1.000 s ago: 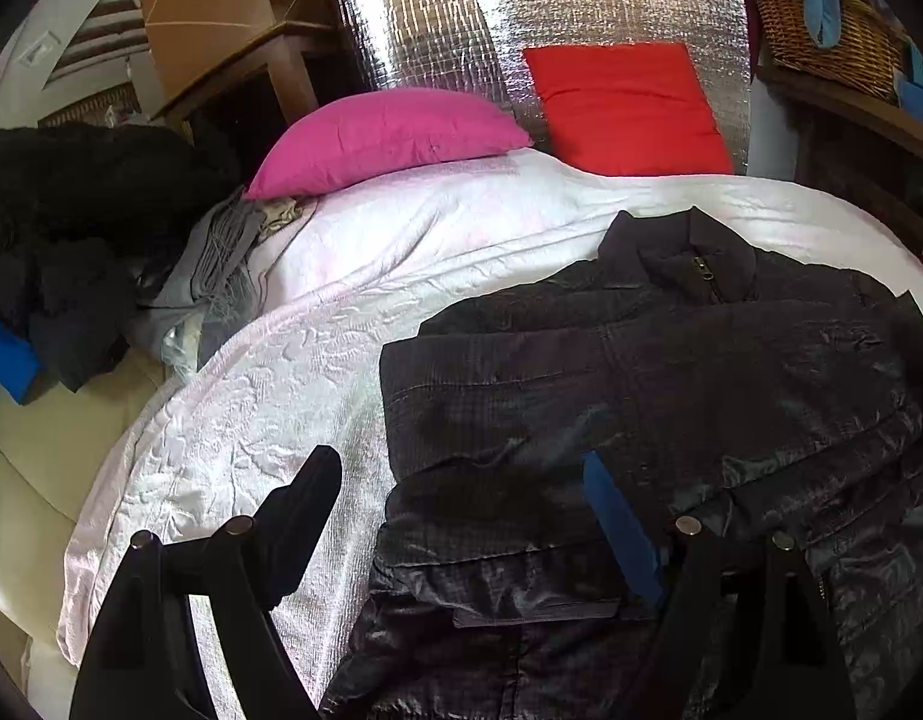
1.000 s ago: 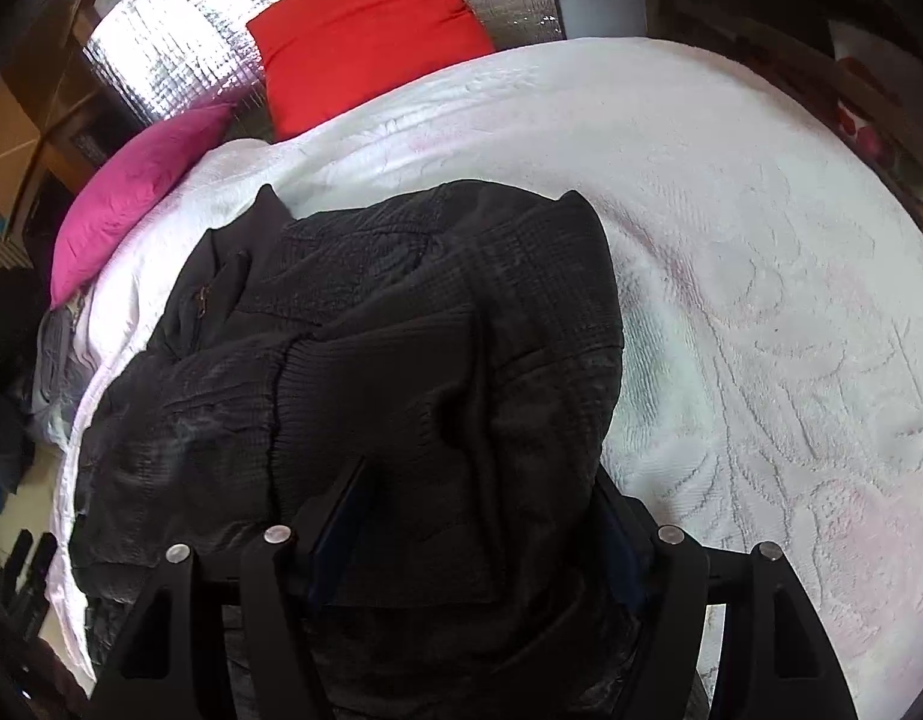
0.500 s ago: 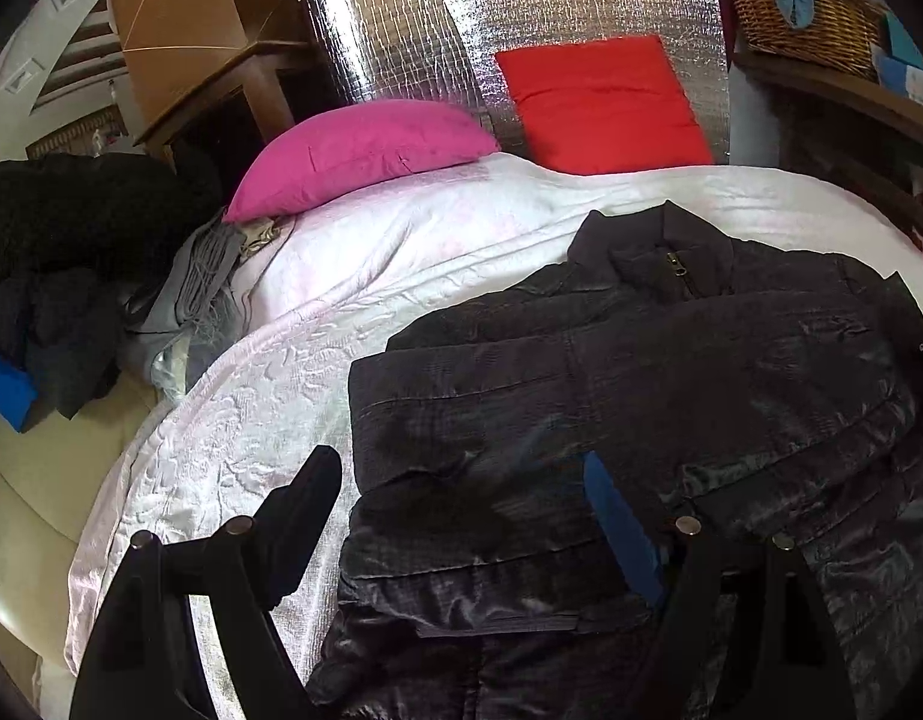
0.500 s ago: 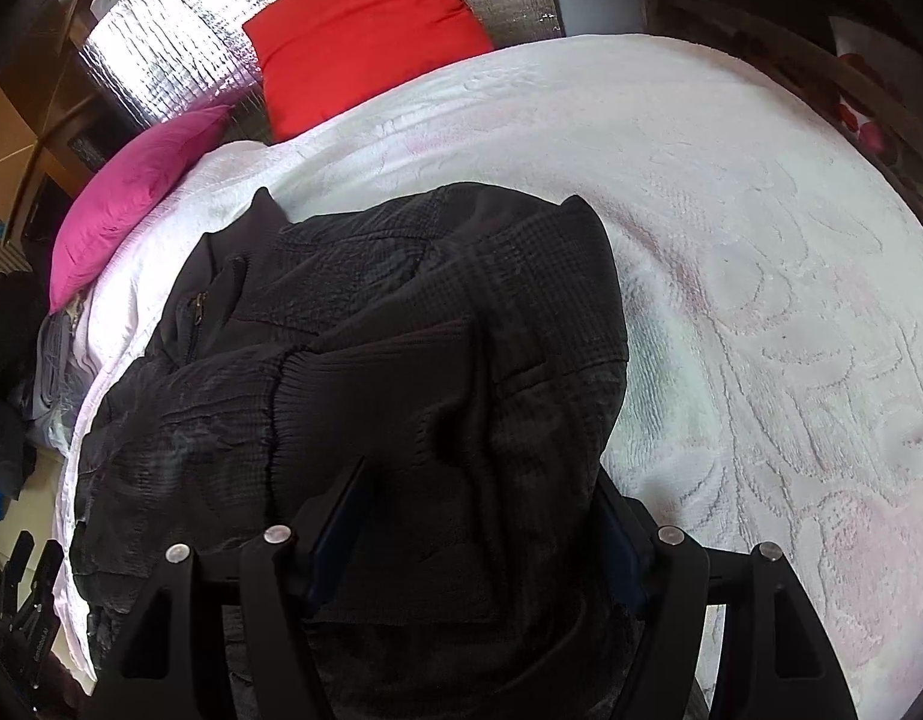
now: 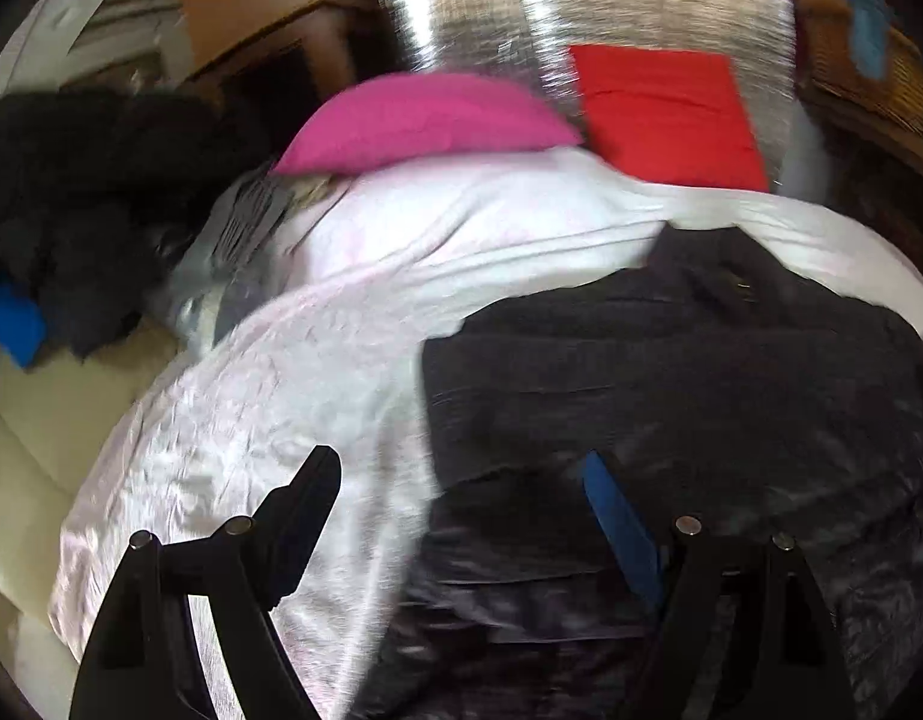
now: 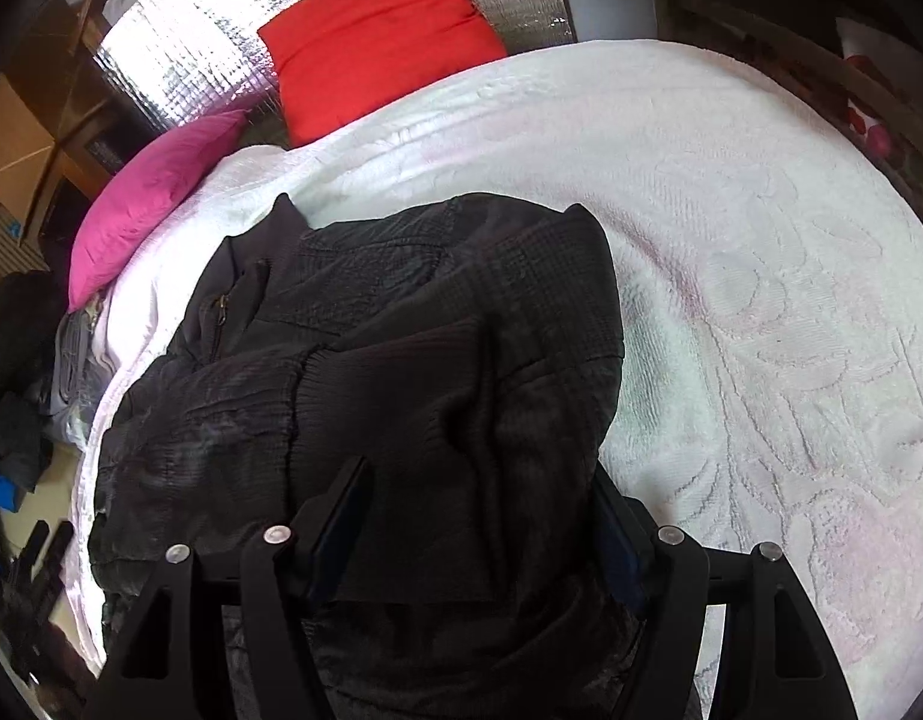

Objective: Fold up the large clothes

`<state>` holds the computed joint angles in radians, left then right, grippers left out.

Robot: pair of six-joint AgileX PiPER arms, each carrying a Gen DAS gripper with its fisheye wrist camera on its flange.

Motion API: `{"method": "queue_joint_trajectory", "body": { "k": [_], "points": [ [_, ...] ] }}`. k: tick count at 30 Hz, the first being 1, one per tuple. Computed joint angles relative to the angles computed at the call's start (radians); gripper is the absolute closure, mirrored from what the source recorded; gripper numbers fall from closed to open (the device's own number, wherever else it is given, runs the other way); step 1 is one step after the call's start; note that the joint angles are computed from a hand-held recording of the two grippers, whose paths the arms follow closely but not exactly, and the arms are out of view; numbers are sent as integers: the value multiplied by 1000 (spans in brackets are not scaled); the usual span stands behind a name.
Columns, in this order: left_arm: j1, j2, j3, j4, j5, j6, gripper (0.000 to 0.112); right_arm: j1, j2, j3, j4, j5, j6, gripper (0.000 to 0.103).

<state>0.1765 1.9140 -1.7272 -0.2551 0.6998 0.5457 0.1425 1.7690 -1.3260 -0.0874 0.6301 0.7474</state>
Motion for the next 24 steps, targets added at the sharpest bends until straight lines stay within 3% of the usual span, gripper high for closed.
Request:
{"method": "queue_joint_trajectory", "body": {
  "k": [4,9,14,18,24],
  "points": [
    [-31,138,-120,192,122,-111,28,8,3,14,-24,-1,3,31],
    [-37,75,-42,196,79,-120,29,8,-107,93,-16,-18,24,31],
    [66,-26,33,-34,116,3,29,23,-286,261,-8,-116,38,31],
    [170,-185,245,-225,57,207,29,42,-464,427,20,-174,41,31],
    [389,-358,510,-451,111,545,28,142,-804,713,-101,-221,275,31]
  ]
}}
